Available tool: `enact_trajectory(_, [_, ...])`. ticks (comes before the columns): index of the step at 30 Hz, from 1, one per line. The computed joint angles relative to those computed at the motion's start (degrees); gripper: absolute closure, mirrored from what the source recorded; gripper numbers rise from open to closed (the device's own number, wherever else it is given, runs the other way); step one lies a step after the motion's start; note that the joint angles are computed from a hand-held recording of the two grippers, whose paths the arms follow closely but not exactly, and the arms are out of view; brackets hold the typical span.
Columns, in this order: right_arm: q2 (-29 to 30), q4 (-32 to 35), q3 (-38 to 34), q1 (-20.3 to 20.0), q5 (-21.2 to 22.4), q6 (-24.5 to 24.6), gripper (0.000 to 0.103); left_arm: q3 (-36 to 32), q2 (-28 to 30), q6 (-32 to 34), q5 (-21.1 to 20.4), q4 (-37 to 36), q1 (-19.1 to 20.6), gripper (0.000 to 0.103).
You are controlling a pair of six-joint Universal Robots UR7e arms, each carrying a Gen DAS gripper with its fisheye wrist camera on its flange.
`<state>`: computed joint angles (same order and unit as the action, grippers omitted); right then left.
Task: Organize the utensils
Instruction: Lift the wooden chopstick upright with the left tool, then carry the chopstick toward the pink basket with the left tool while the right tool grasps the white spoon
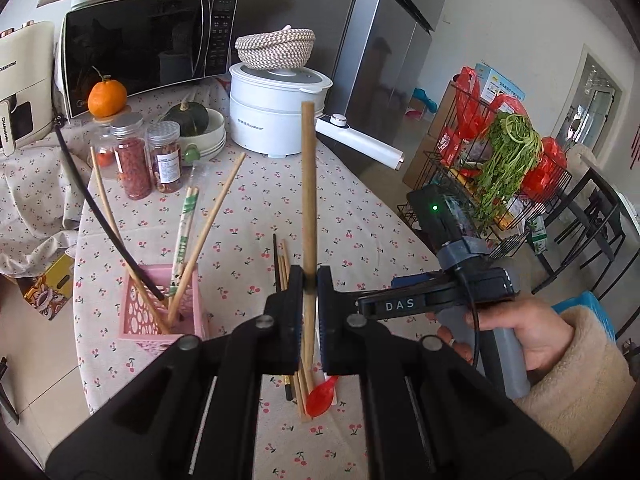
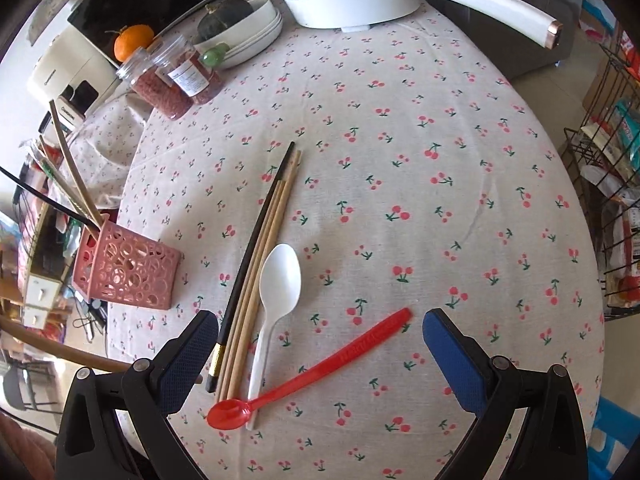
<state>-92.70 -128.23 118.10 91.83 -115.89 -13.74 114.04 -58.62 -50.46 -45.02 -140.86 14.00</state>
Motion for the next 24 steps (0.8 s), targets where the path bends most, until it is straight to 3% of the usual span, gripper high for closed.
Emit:
enact_trajectory(1, [0.89, -0.3, 0.17, 0.61, -0.7, 0.36, 0.003, 0.62, -0.75, -0.59, 0.03, 0.25, -0.16, 0.096])
enact_trajectory(3, [2.56, 0.61, -0.01, 1.27, -1.02, 1.73, 0.021, 1.48, -1.94, -1.33, -0.02, 0.39, -0.19, 0.096])
enact_trajectory(7, [5.98, 1.69, -0.21, 2.2, -3.38, 3.59, 0.034, 2.51, -3.58, -2.58, 0.19, 0.88, -0.43, 0.096])
enact_trajectory(12, [8.36, -1.21, 1.14, 3.61, -7.22, 3.15, 0.061, 3.31, -4.63, -3.01, -0.22, 1.25, -0.44, 0.096])
enact_trajectory(14, [8.36, -1.69, 1.37, 3.57, -6.42, 2.78, 0.07, 3.45, -4.78, -3.07, -0.2, 1.37, -0.54, 0.095])
enact_trajectory(24, [6.47, -7.46, 3.92, 3.33, -3.98, -1.07, 0.098, 3.15, -4.41, -2.82, -0.33, 2.2, -0.47, 0.095])
